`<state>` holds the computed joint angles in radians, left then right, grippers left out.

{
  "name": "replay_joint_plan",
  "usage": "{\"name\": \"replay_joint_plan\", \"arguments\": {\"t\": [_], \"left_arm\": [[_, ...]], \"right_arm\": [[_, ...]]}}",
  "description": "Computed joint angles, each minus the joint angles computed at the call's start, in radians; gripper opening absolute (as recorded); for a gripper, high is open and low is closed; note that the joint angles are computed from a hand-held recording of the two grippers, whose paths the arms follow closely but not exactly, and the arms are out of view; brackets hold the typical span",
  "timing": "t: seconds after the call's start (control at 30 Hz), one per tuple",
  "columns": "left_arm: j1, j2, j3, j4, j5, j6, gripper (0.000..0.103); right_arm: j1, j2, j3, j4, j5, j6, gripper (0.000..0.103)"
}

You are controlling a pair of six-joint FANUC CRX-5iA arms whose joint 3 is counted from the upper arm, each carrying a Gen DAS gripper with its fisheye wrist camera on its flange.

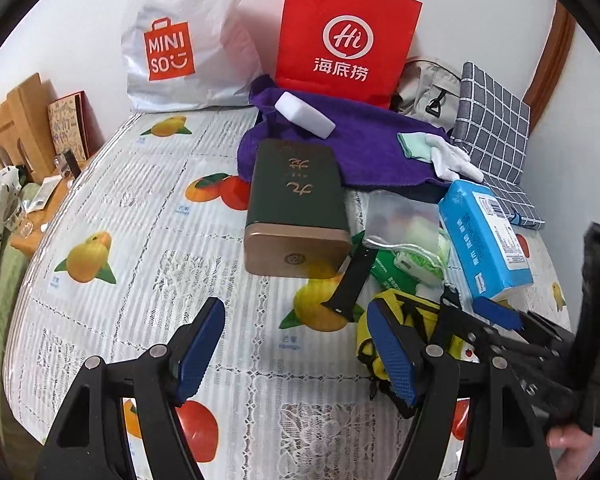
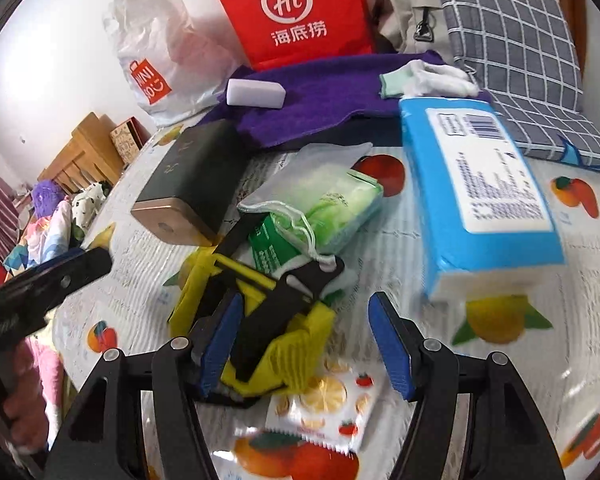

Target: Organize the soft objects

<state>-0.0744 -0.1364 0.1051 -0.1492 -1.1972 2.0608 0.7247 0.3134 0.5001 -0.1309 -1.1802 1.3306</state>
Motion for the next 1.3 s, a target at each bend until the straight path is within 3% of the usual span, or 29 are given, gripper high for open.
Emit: {"name": "replay_joint_plan", "arguments": {"t": [0.07,0.1,0.27,0.67,1.1,1.3], "left_arm": [[0.008,-0.005,-0.013,0.008,0.008,-0.009,0.072],[0.015,-0.007,-0.021,0.016,0.013,-0.014,0.072],[0.049,-0.019,-0.056,0.064,0.048,-0.040,0.072],[0.055,-0.025,-0.076,0.097,0.062,-0.054,0.072],[-0.055,0.024,-0.008,0.024,0.018,-0.007,0.072],[-0.080,0.055,0.008,0.001,-0.008,0.027,0.072]], "right_arm": [[0.004,0.025,0.026,0.003,-0.011,0.006,0.059],[0.005,0.035,0.037,0.000,-0.014,0.015,0.047],[0.021,0.021,0.022,0.019,0.034,0.035,0.012],[-0.003,-0.071,-0.030,-0.036,0.091,0.040,0.004],[-0.105,-0.237,-0.167,-0.063,0.105,0.028,0.003],[-0.137,-0.235,-0.222,-0.032,0.078,0.015,0.007]]}}
